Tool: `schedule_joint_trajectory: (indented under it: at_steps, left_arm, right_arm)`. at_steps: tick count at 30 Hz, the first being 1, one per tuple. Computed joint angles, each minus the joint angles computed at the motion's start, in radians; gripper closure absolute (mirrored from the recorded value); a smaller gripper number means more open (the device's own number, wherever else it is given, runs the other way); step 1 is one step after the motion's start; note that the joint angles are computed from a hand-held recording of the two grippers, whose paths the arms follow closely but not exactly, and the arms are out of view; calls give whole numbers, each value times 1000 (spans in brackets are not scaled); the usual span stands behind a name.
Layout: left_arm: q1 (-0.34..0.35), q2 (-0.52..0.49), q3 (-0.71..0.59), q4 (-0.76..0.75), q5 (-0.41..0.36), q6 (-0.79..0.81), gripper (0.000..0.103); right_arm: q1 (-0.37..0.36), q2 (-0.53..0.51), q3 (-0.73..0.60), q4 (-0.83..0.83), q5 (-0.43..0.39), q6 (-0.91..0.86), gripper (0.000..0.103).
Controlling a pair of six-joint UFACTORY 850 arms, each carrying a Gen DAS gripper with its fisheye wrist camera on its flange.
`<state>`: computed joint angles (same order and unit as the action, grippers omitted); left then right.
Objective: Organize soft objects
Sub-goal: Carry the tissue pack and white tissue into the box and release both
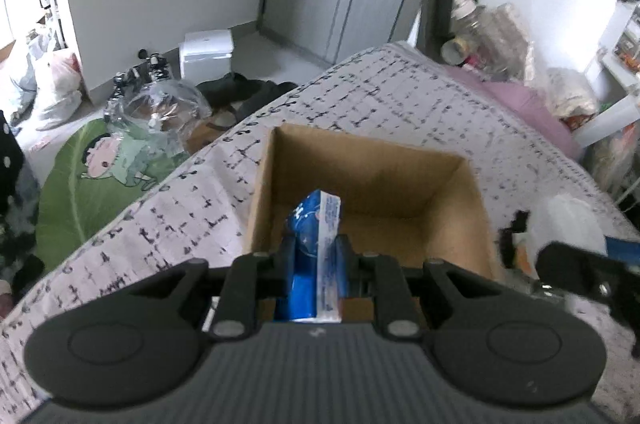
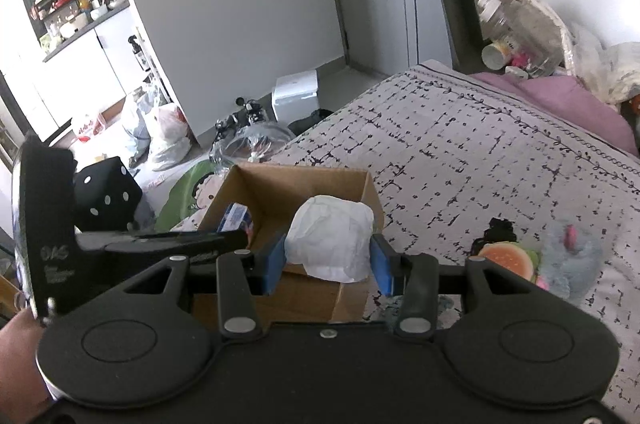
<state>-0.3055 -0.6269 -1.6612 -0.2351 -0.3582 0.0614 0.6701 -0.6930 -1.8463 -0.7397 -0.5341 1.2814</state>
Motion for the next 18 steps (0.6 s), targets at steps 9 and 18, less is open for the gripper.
schedule_joint_trajectory:
  at_steps: [9, 18]
  left_arm:
    - [-12, -88, -114, 140, -58, -113, 84]
    - [-16, -95, -131, 135, -68, -114, 70]
  right_arm:
    - [-8, -71, -95, 97, -23, -129, 58]
    - [-18, -95, -125, 128, -28, -150, 58]
